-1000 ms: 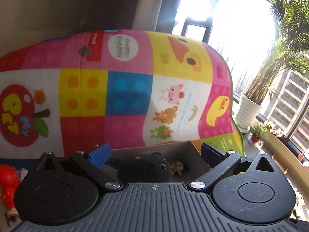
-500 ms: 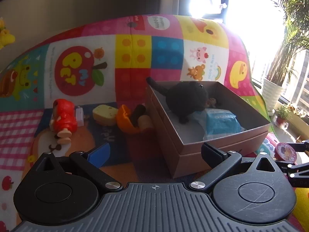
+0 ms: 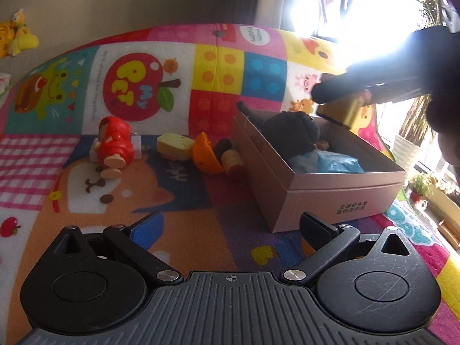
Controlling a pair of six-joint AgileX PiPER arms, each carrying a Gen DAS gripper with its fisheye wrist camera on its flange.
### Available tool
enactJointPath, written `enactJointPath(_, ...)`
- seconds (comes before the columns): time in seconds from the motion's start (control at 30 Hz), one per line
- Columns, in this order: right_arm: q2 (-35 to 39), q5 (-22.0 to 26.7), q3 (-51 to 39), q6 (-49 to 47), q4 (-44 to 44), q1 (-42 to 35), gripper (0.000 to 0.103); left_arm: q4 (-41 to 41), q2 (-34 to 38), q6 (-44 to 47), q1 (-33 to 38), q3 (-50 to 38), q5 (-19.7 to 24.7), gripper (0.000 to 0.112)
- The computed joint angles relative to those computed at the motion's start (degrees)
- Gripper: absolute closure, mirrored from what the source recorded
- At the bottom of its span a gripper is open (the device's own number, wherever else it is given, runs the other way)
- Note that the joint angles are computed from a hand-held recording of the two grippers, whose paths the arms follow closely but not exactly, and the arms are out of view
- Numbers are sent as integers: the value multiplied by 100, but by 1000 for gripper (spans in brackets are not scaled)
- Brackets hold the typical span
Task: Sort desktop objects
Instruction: 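Lower the pink round-lidded toy into the pink box and open the right tool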
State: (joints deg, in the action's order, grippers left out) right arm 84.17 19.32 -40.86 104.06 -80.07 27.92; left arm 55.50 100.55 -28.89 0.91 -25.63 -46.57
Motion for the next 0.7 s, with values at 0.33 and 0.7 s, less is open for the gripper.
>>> enactJointPath(0.33,918,37,-844,-414,58,-395,44,987,309,-1040,431,-362,-223,9)
enactJointPath(0.7,1299,444,-734,-427,51,-864,65,985,216,-975,381,-278,-180,9)
